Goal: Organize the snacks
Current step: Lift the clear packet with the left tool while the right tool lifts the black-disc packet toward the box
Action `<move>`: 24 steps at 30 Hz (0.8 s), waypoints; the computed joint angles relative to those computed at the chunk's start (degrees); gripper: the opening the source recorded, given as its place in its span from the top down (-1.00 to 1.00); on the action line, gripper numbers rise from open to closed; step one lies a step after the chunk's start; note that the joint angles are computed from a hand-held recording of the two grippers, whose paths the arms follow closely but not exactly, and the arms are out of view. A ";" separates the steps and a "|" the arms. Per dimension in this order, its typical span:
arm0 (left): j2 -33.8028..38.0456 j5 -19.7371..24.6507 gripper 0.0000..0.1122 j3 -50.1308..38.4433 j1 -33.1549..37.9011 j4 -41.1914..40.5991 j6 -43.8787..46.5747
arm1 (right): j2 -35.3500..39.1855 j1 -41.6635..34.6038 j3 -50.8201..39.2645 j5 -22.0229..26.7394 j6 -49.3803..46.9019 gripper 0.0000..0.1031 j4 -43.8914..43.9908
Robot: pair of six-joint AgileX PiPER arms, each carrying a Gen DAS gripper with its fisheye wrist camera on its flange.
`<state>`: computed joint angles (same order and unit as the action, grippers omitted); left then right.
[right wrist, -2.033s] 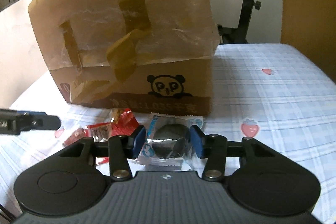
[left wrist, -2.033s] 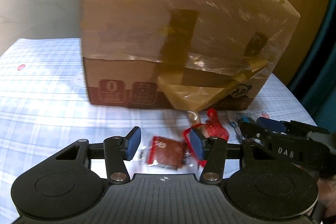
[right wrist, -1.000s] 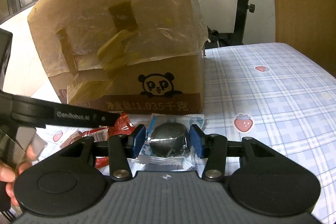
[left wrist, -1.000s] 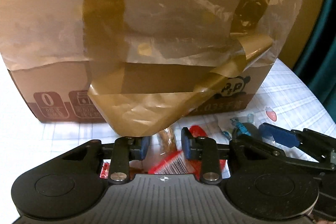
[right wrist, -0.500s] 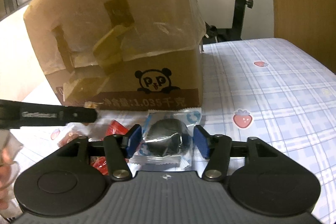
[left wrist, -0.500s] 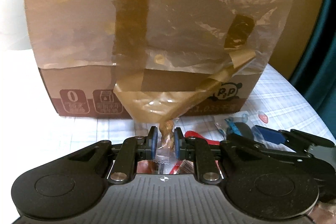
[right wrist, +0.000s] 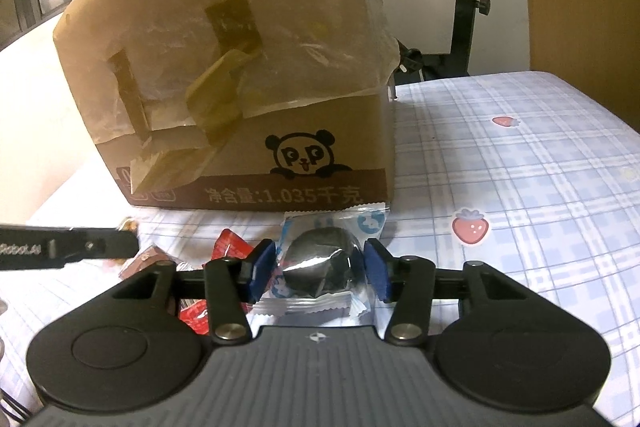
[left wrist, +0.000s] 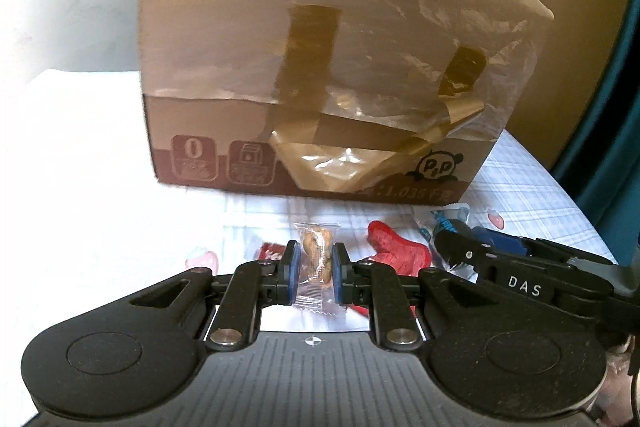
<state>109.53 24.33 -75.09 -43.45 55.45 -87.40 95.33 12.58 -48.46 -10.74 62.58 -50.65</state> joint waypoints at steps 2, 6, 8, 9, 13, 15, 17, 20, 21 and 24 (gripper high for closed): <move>-1.16 -0.23 0.69 1.58 0.00 0.86 -1.40 | -0.11 -0.01 0.05 -0.02 0.33 0.01 -0.46; -1.49 0.49 0.69 1.87 -0.20 1.39 -2.49 | -0.27 0.22 0.11 0.05 -0.01 0.02 -0.35; -1.98 0.81 0.69 2.04 -0.17 1.31 -2.80 | -0.43 0.33 0.22 0.13 -0.40 0.03 0.02; -2.51 0.79 0.69 2.48 -0.06 1.68 -3.38 | -0.72 0.63 0.41 0.61 -2.48 0.04 2.21; -4.80 1.08 0.69 4.50 0.06 5.98 -7.82 | -1.87 1.14 -0.03 2.40 5.26 0.06 -6.32; -6.02 1.10 0.69 5.51 0.20 7.83 -9.69 | -3.25 0.83 0.42 2.21 10.61 0.07 -11.54; -6.93 0.90 0.69 6.07 0.49 8.78 -10.85 | -4.91 0.97 0.88 2.89 12.74 0.07 -13.69; -7.96 0.91 0.69 6.36 0.82 9.60 -11.56 | -7.22 0.68 1.22 2.61 18.57 0.07 -19.89; -8.23 0.90 0.69 6.29 0.96 9.79 -11.60 | -7.94 0.73 1.13 2.69 21.27 0.07 -22.74; -9.04 0.89 0.69 5.84 1.28 10.13 -10.99 | -10.22 0.80 0.88 2.84 26.46 0.07 -27.92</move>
<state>100.49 25.22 -69.25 -42.18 65.58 -98.40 85.11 13.38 -47.59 -7.91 89.04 -78.57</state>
